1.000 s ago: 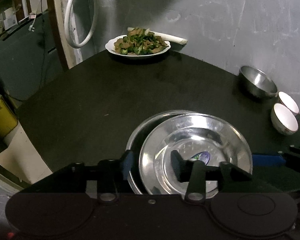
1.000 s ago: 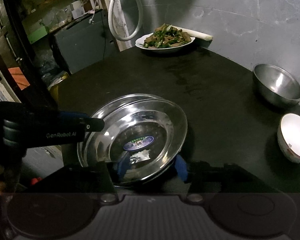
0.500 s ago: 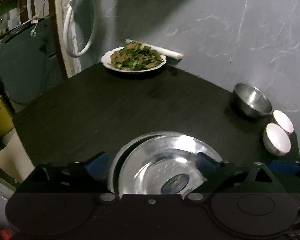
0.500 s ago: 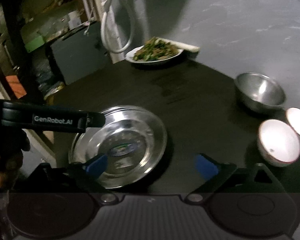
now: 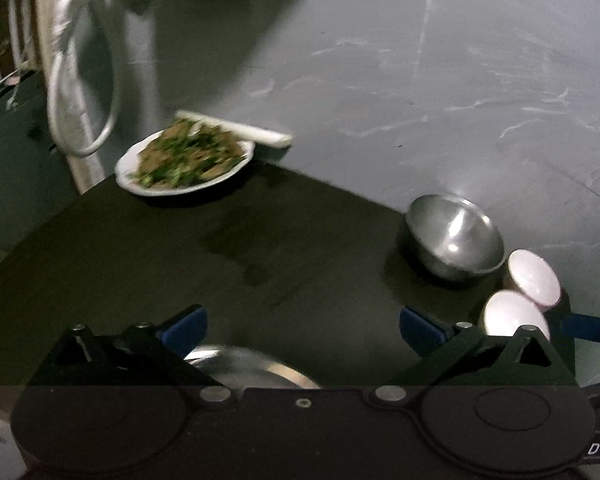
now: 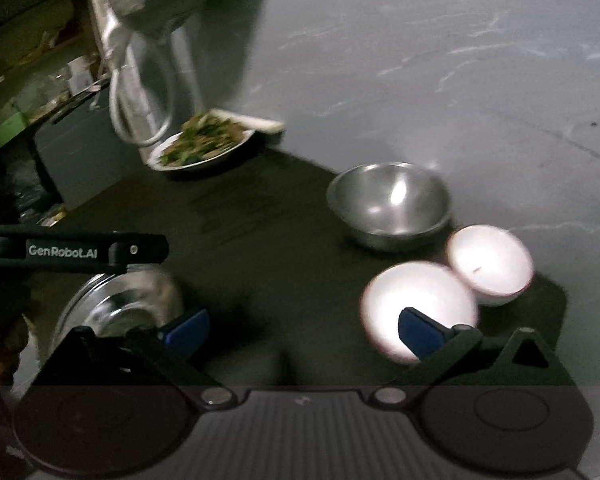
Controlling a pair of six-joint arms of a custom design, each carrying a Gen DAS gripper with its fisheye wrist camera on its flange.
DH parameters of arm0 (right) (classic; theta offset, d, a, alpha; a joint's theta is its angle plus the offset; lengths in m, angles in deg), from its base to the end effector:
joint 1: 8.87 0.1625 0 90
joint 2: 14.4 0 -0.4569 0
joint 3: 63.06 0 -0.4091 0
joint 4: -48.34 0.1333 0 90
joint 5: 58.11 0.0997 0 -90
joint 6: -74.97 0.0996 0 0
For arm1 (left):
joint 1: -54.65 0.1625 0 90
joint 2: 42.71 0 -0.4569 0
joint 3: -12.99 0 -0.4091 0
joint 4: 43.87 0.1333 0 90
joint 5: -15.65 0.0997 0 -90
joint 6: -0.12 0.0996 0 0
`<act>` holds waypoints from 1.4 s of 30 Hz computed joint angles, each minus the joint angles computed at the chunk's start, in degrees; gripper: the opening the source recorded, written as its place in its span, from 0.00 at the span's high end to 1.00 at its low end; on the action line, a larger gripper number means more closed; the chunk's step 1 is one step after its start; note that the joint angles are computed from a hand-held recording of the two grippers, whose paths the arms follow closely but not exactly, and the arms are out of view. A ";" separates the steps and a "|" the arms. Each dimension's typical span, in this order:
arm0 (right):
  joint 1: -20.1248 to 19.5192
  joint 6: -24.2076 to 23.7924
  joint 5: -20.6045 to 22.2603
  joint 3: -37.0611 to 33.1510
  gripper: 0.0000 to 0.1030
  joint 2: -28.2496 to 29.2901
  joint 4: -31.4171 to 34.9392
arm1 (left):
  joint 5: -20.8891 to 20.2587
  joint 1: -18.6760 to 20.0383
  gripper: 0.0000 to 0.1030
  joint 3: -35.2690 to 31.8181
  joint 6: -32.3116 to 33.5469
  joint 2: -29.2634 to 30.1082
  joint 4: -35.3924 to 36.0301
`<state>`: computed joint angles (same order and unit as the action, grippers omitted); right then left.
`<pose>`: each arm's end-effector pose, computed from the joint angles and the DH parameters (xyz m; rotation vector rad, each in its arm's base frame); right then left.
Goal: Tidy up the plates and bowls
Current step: 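Grasp the steel mixing bowl rim with the left tool while the right tool approaches a white bowl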
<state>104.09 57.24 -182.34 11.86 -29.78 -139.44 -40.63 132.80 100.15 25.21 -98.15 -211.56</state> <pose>0.3743 -0.6855 -0.0719 0.6045 -2.3799 0.8798 0.0334 -0.7591 0.3378 0.4539 2.3039 -0.8999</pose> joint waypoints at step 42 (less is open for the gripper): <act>-7.42 -13.35 -1.36 -21.89 0.37 7.64 8.07 | -8.49 0.96 0.74 -27.29 -11.64 19.15 21.53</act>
<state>96.67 43.89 -183.70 -10.03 -22.14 -131.37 -49.11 133.76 72.86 13.57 -79.00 -190.03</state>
